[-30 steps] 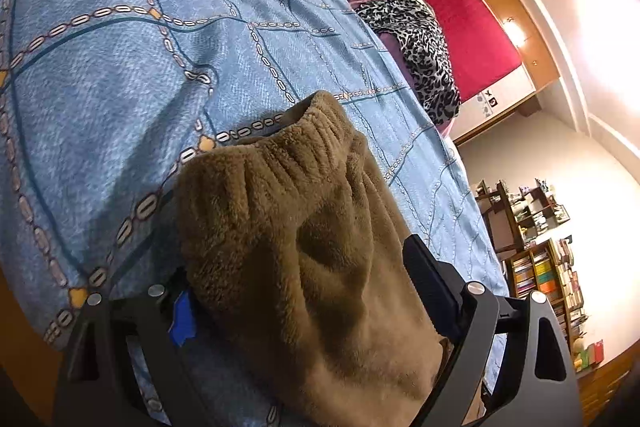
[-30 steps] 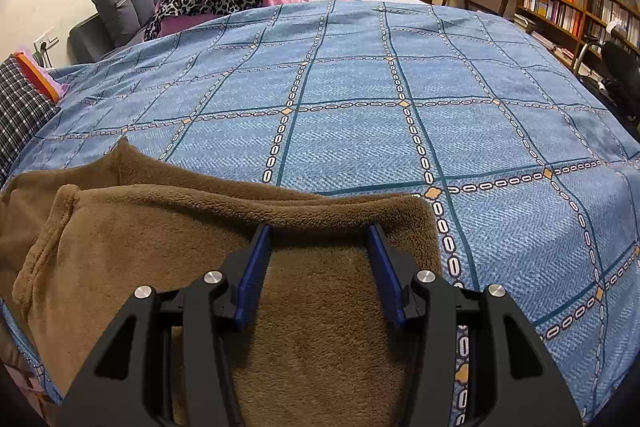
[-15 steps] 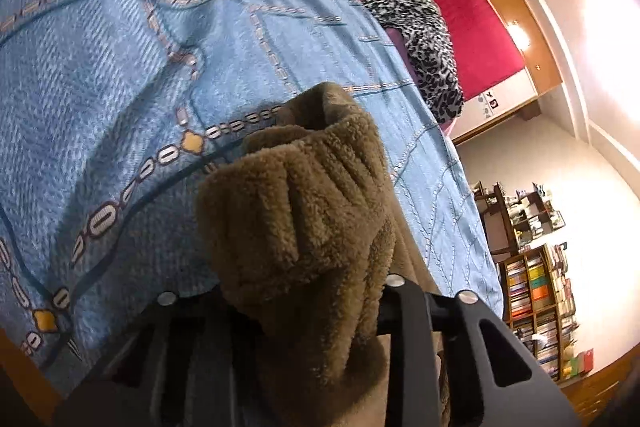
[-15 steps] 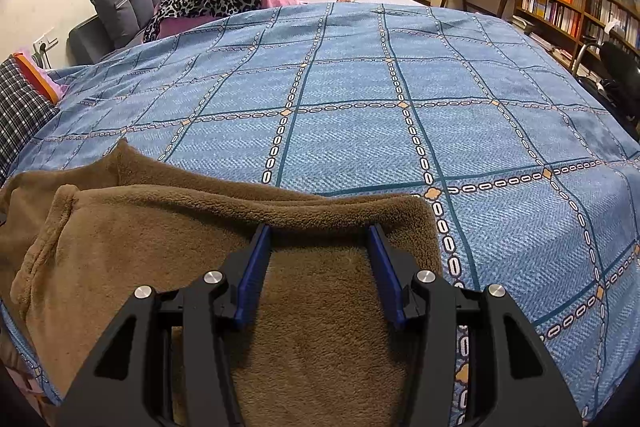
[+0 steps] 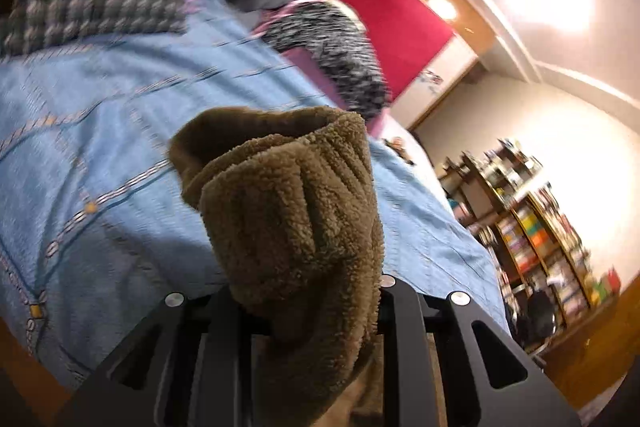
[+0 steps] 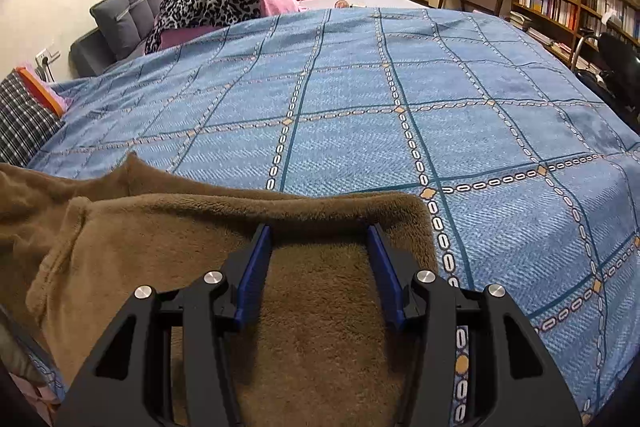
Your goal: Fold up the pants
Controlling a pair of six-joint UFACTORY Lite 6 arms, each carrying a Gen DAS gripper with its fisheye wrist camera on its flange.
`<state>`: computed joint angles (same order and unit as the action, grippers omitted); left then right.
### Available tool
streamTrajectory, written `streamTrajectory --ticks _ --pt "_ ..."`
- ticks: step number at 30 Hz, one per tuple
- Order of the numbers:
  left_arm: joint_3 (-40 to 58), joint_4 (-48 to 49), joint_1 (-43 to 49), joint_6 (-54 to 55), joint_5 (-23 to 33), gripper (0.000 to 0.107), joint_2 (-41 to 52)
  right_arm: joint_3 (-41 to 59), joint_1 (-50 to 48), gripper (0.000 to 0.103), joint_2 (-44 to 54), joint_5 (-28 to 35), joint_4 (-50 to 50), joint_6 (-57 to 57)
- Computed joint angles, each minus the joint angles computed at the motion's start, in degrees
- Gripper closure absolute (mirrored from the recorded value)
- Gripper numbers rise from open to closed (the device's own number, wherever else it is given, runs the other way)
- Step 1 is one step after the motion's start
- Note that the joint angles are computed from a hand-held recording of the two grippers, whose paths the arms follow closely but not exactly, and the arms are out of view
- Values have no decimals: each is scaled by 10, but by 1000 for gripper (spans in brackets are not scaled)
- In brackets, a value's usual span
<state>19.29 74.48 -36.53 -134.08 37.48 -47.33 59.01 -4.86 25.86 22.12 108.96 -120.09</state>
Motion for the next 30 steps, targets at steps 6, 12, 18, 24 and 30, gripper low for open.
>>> streamTrajectory --ticks 6,12,18,24,30 --pt "167 49 -134 -13 67 86 182 -46 -34 52 -46 50 -3 4" --pt "364 54 -217 43 90 86 390 -71 -91 52 -65 100 -34 25" --pt "563 21 -243 137 47 86 594 -83 -151 52 -66 145 -71 39" --pt "768 -82 -248 297 19 86 790 -79 -201 52 -46 176 -98 45" --pt "997 -210 -247 481 46 73 994 -71 -233 52 -24 192 -121 57"
